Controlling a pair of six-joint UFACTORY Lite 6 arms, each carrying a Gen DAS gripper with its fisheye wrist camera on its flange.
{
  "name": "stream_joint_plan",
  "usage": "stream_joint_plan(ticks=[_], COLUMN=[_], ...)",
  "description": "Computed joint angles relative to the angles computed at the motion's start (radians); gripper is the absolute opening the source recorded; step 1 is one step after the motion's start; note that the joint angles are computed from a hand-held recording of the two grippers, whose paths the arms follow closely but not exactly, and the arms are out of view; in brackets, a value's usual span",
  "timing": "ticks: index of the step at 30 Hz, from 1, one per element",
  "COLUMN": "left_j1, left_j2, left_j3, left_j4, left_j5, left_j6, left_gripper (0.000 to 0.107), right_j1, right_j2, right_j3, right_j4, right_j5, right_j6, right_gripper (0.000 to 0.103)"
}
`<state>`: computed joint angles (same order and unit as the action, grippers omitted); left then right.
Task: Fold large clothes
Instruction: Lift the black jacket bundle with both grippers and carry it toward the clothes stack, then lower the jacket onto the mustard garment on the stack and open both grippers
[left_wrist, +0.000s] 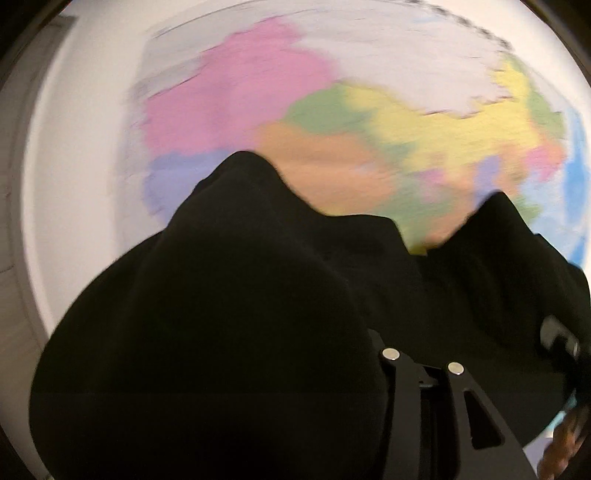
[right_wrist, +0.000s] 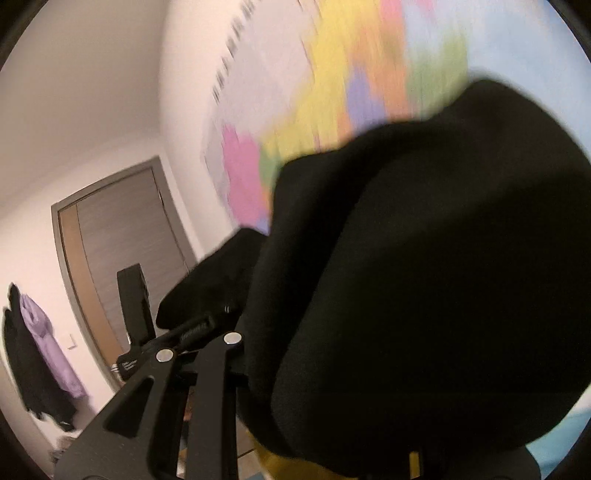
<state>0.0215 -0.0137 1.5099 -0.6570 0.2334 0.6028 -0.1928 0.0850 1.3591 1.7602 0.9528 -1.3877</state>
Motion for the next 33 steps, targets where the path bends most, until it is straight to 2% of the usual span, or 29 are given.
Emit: stream_joint_plan(ticks=[1,6,7,8,9,11,12,13,14,15,17,19,20,21,22,23,25,27,28,29,30,32,33], left_j1=[0.045,0.205,0.235,0.287,0.32,0.376,0.396,0.412,0.431,0.439,0.427,0.375,0.359,0.352,0.343,0.337,0.358,0.358,0.345,0.319,0.295,0.265,0.257], left_j2=[0.025,0.291,0.337,0.365,0.363,0.33,0.319,0.315,0.313,0.312,0.295,0.325,0.325,0.341,0.356,0.352,0.37,0.408,0.431,0.468,0.485,0.46,0.431], left_j3=[-0.069,-0.224,-0.24,-0.268,-0.296,-0.355,-0.364,-0.365,-0.359,-0.352,-0.369,-0.332,-0.318,-0.292,-0.261,-0.243,-0.193,-0.141,-0.123,-0.11,-0.12,-0.177,-0.214], left_j4=[-0.095,-0.594,-0.699,-0.803,-0.908,-0.997,-0.979,-0.941,-0.888,-0.839,-0.816,-0.796,-0.75,-0.719,-0.682,-0.646,-0.595,-0.506,-0.429,-0.338,-0.289,-0.316,-0.392], left_j5=[-0.039,-0.032,-0.007,0.061,0.115,0.19,0.221,0.249,0.287,0.307,0.303,0.245,0.216,0.205,0.19,0.161,0.194,0.177,0.152,0.097,0.04,-0.052,-0.087], left_j6=[0.105,0.628,0.733,0.823,0.927,1.01,0.991,0.957,0.916,0.884,0.875,0.856,0.805,0.769,0.723,0.681,0.605,0.5,0.433,0.358,0.324,0.361,0.435], left_gripper=[0.046,0.045,0.045,0.05,0.052,0.062,0.062,0.062,0.066,0.068,0.074,0.074,0.073,0.07,0.059,0.051,0.046,0.046,0.049,0.056,0.06,0.067,0.068], right_j1=[0.053,0.202,0.195,0.176,0.142,0.069,0.018,-0.024,-0.066,-0.115,-0.176,-0.189,-0.169,-0.154,-0.14,-0.144,-0.192,-0.257,-0.265,-0.271,-0.26,-0.252,-0.252], right_j2=[0.053,0.32,0.338,0.34,0.326,0.27,0.23,0.21,0.194,0.181,0.188,0.225,0.257,0.255,0.231,0.205,0.12,0.016,0.008,0.023,0.036,0.095,0.101], right_j3=[-0.023,-0.089,-0.117,-0.145,-0.176,-0.226,-0.253,-0.272,-0.292,-0.309,-0.321,-0.273,-0.217,-0.194,-0.196,-0.21,-0.312,-0.43,-0.45,-0.479,-0.49,-0.502,-0.504], right_j4=[0.007,-0.12,-0.112,-0.105,-0.107,-0.145,-0.18,-0.197,-0.215,-0.231,-0.222,-0.216,-0.238,-0.266,-0.277,-0.271,-0.228,-0.253,-0.274,-0.324,-0.351,-0.368,-0.362], right_j5=[-0.019,-0.136,-0.125,-0.094,-0.052,0.004,0.04,0.072,0.097,0.106,0.138,0.143,0.149,0.133,0.102,0.11,0.201,0.249,0.245,0.223,0.174,0.128,0.121], right_j6=[-0.033,-0.006,-0.027,-0.046,-0.056,-0.035,-0.017,-0.006,0.013,0.04,0.048,0.078,0.1,0.112,0.107,0.088,0.004,-0.071,-0.061,-0.055,-0.046,-0.038,-0.037], right_gripper=[0.025,0.031,0.033,0.036,0.043,0.054,0.059,0.06,0.063,0.07,0.07,0.069,0.059,0.03,0.016,0.01,0.008,0.008,0.008,0.008,0.008,0.008,0.015])
